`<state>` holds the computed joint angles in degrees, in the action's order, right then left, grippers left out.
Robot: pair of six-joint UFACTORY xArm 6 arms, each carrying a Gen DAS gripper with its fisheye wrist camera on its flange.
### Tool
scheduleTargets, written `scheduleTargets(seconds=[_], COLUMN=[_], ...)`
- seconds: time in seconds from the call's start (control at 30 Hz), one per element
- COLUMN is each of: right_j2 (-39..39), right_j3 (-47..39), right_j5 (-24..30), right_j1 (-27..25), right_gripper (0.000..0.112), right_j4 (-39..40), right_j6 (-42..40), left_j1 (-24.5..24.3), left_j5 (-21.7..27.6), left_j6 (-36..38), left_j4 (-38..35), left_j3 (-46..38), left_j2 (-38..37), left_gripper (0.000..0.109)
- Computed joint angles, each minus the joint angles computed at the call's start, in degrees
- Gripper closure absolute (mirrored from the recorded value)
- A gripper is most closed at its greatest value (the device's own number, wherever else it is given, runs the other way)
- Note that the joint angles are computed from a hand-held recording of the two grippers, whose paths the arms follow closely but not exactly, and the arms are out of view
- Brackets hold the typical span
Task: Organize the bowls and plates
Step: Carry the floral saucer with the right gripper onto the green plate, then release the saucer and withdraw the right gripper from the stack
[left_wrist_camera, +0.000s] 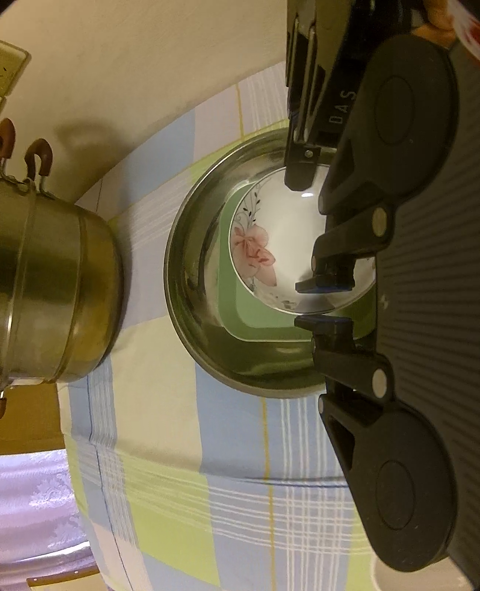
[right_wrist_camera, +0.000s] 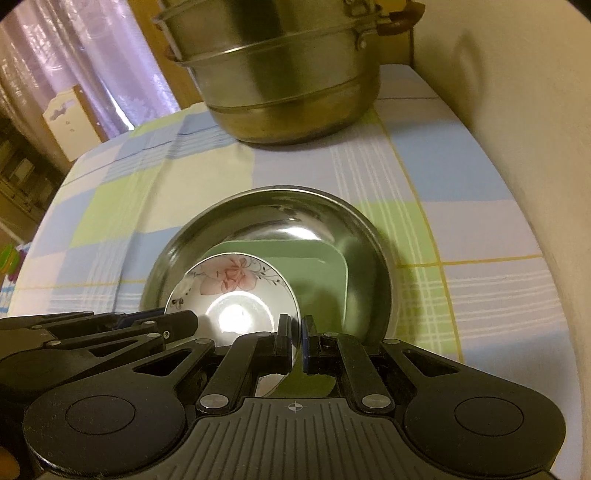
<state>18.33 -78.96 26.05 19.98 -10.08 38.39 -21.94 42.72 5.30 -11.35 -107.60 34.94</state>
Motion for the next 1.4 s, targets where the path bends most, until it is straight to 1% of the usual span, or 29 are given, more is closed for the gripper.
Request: scheduleTargets(seconds=[0.23, 0.47, 0.53, 0.6, 0.67, 0.7, 0.73, 0.77, 0.83, 0.93, 1.07, 1.23, 1.4], right_j2=[3.03, 4.26, 4.36, 3.78, 3.08, 2.41, 1.70, 0.91, -1.12, -4.52, -9.25, -14.57, -19.93], right_j3=[-3.03, -4.14, -4.21, -3.37, -2.98, -2.43, -1.85, -1.17, 0.65, 3.63, 7.84, 12.70, 17.51], right_j5=[1.87, 2.48, 2.29, 1.13, 0.94, 0.49, 0.21, -0.13, -1.11, -2.05, -1.94, -2.13, -1.71], right_j1=[-0.65, -0.56, -0.56, -0.63, -0.57, -0.52, -0.44, -0.39, -0.25, 0.31, 1.76, 4.04, 6.84], right_gripper=[0.107, 0.107, 0.107, 0.107, 0.106, 0.103, 0.093, 0.076, 0.059, 0.058, 0.056, 0.055, 0.054], right_j4=[-0.02, -2.57, -4.54, -7.20, -10.59, -13.14, -15.17, -16.80, -20.06, -24.36, -27.25, -28.93, -27.84], right_j6=[0.96, 4.29, 7.03, 10.21, 13.13, 15.00, 16.55, 17.93, 21.57, 26.90, 32.04, 34.75, 34.19], left_j1=[0.14, 0.68, 1.11, 1.25, 1.34, 1.43, 1.57, 1.69, 1.96, 2.09, 2.25, 2.57, 2.61], left_j5=[4.46, 7.34, 9.10, 9.24, 8.19, 7.69, 7.37, 6.97, 5.46, 3.14, -0.62, -5.40, -8.40], left_j6=[0.50, 1.36, 1.99, 2.40, 3.32, 3.83, 4.27, 4.78, 6.46, 9.06, 12.20, 16.20, 15.18], left_j4=[0.04, -1.38, -3.26, -4.03, -4.46, -4.77, -5.13, -5.70, -7.20, -8.09, -8.45, -10.12, -9.20], left_j3=[-8.27, -13.47, -15.49, -16.18, -15.28, -14.62, -14.02, -13.36, -10.37, -5.41, 5.01, 18.07, 28.75], left_j2=[6.09, 9.71, 10.82, 11.16, 10.53, 10.00, 9.42, 8.82, 6.49, 2.43, -5.74, -16.44, -25.94], left_gripper=[0.098, 0.098, 0.098, 0.097, 0.097, 0.097, 0.096, 0.096, 0.096, 0.095, 0.095, 0.095, 0.095])
